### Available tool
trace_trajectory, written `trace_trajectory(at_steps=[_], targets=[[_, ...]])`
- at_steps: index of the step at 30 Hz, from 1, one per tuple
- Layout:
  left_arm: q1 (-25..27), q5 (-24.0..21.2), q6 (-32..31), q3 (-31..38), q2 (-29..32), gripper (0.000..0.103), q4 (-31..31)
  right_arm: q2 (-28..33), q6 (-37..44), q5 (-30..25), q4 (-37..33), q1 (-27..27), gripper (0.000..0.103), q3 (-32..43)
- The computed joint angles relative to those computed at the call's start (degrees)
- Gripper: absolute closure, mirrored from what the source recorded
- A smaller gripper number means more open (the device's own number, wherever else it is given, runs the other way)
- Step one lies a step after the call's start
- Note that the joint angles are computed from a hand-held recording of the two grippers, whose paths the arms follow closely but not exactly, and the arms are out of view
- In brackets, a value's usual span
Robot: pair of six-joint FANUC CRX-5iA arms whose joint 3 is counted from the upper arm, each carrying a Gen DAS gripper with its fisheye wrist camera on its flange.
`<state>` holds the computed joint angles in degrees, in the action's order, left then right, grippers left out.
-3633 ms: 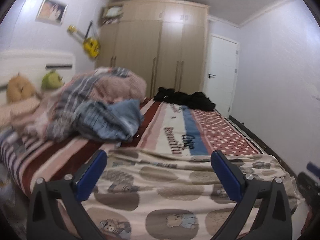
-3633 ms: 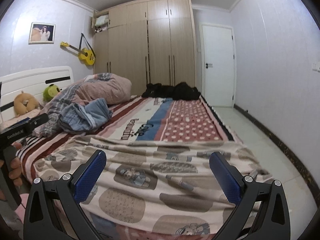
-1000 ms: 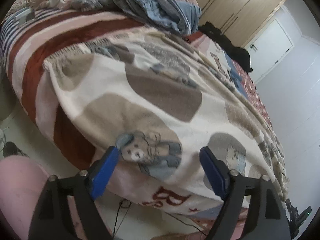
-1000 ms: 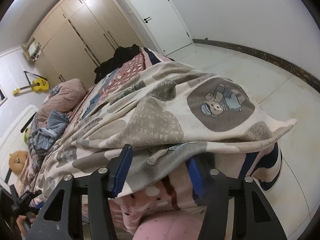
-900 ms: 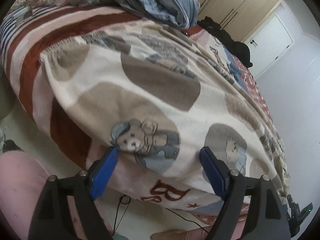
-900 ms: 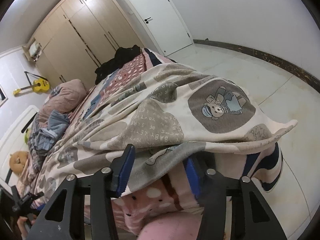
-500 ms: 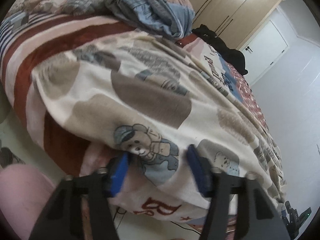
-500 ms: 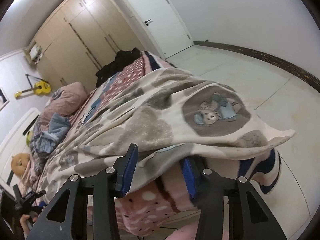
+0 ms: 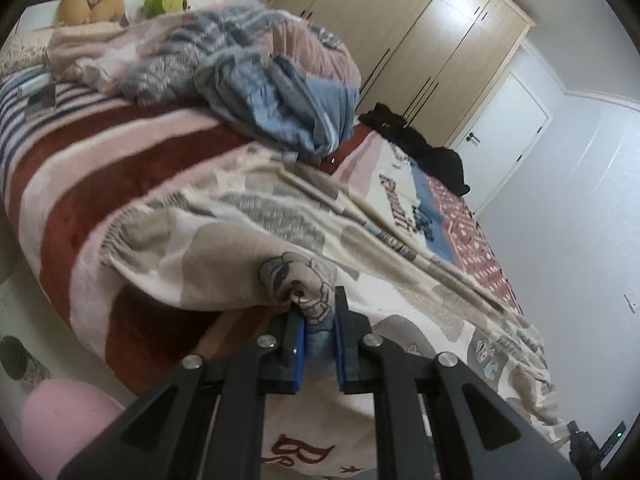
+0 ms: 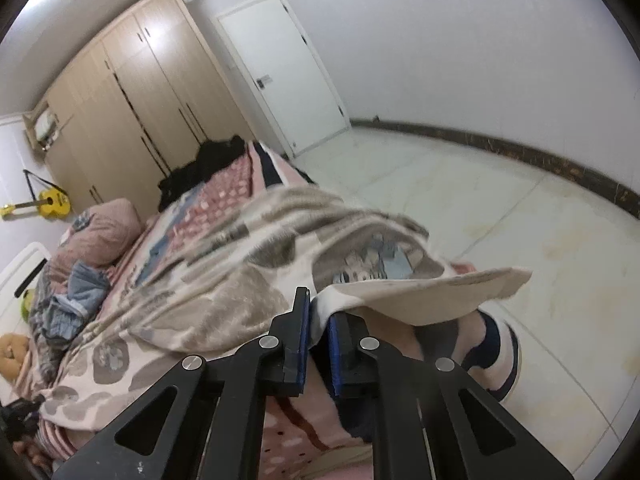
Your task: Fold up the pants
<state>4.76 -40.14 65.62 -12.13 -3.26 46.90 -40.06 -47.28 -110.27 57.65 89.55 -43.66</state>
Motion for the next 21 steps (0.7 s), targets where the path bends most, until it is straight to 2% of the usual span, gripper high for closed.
trace_trajectory(at_steps=[5, 10, 15, 21], targets=[[0.13, 0.83, -3.84, 0.20, -0.75, 0.094, 3.02, 1.87, 3.50, -2.33, 3.39, 1.08, 0.100, 2.29], [0.12, 0.00, -5.87, 2.59, 0.16, 0.094, 3.29, 1.82, 10.42, 2.29, 6.44, -3.68, 0.100, 4.22], [-0.06, -2.13, -4.52, 9.68, 3.34, 0.094, -0.88, 2.88, 20.47, 11.27, 9.56, -13.70, 0.100, 7.47], [-2.39, -8.57, 3.00, 29.44, 15.10, 0.094, -13.77, 8.05, 39.19, 26.63, 6.36, -31.72, 0.100, 15.91]])
